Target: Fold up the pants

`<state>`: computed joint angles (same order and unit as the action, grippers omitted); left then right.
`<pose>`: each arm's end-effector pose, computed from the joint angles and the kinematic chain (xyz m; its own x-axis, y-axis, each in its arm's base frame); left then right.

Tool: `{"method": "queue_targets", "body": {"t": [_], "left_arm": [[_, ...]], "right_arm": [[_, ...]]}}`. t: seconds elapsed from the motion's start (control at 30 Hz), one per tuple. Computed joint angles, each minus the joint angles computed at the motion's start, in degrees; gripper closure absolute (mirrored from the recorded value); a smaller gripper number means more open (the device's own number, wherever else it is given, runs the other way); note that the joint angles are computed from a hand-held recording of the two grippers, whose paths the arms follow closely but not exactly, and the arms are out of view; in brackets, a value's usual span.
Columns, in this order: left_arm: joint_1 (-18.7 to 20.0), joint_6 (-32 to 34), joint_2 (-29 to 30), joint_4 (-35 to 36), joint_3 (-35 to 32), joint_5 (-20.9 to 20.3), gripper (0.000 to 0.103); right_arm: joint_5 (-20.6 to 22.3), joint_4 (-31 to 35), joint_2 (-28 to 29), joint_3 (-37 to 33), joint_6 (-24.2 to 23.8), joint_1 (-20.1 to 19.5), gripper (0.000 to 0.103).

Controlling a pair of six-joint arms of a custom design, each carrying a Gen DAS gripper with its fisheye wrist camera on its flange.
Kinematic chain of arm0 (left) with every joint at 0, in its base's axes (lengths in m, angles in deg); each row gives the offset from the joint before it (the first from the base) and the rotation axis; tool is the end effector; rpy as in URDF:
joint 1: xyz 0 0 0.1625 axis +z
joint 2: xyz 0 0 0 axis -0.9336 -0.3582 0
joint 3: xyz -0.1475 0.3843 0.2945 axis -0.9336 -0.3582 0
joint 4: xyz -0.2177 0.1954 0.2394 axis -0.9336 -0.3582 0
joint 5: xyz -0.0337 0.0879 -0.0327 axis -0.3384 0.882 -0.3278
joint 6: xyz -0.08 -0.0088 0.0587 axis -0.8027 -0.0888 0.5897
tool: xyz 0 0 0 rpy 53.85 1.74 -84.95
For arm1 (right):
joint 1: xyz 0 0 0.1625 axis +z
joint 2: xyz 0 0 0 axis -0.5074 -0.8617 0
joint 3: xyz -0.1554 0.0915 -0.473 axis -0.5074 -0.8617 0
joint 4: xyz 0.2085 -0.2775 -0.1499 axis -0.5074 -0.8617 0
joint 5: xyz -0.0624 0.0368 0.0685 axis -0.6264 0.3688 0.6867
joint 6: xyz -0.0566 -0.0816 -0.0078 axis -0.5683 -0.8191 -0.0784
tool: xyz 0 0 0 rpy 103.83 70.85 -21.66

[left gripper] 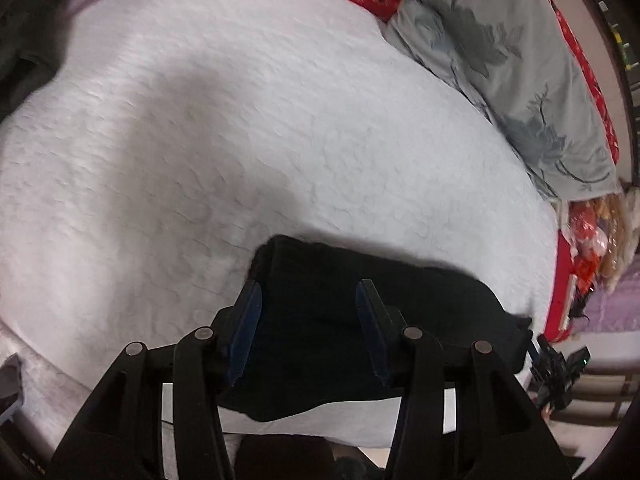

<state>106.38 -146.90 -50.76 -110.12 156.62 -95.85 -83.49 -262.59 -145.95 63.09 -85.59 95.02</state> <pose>-0.0980 -0.3104 0.2451 -0.8112 -0.4905 -0.3185 -0.3032 0.8184 -0.4881 -0.0338 -0.3823 0.2796 -0.9792 0.0780 0.1872 -0.0136 0.8958 -0.4443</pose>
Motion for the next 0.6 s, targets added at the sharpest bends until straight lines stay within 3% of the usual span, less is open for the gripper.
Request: {"method": "queue_targets", "body": {"t": [0.2,0.27,0.3,0.33,0.43,0.47,0.5,0.6], "left_arm": [[0.4,3.1,1.4,-7.9,2.5,-0.2,0.051],[-0.5,2.7,1.2,-8.9,3.2,0.1,0.051],[-1.3,2.4,0.4,-9.0,3.6,-0.2,0.051],[-1.5,2.6,0.4,-9.2,3.7,-0.4,0.051],[-1.8,1.8,2.5,-2.8,1.8,-0.4,0.051],[-1.6,1.0,3.4,-0.7,1.1,-0.1,0.056],[-1.9,-0.7,4.1,1.2,0.8,0.8,0.069],[-1.7,-3.0,2.7,-1.6,2.0,1.2,0.097]], "right_arm": [[-2.6,0.5,2.1,-1.4,-0.1,1.3,0.047],[-3.1,-1.2,3.2,-1.1,-1.6,2.1,0.059],[-3.9,-2.2,3.8,-1.0,-2.1,2.8,0.074],[-5.3,-2.9,4.5,-0.9,-2.5,3.7,0.082],[-10.8,-5.8,6.9,-0.7,-4.0,6.6,0.087],[-12.1,-7.5,7.5,-0.4,-4.7,7.4,0.089],[-12.5,-8.1,7.6,-0.3,-4.8,7.9,0.094],[-12.2,-9.1,7.1,-0.1,-4.4,9.0,0.095]]}}
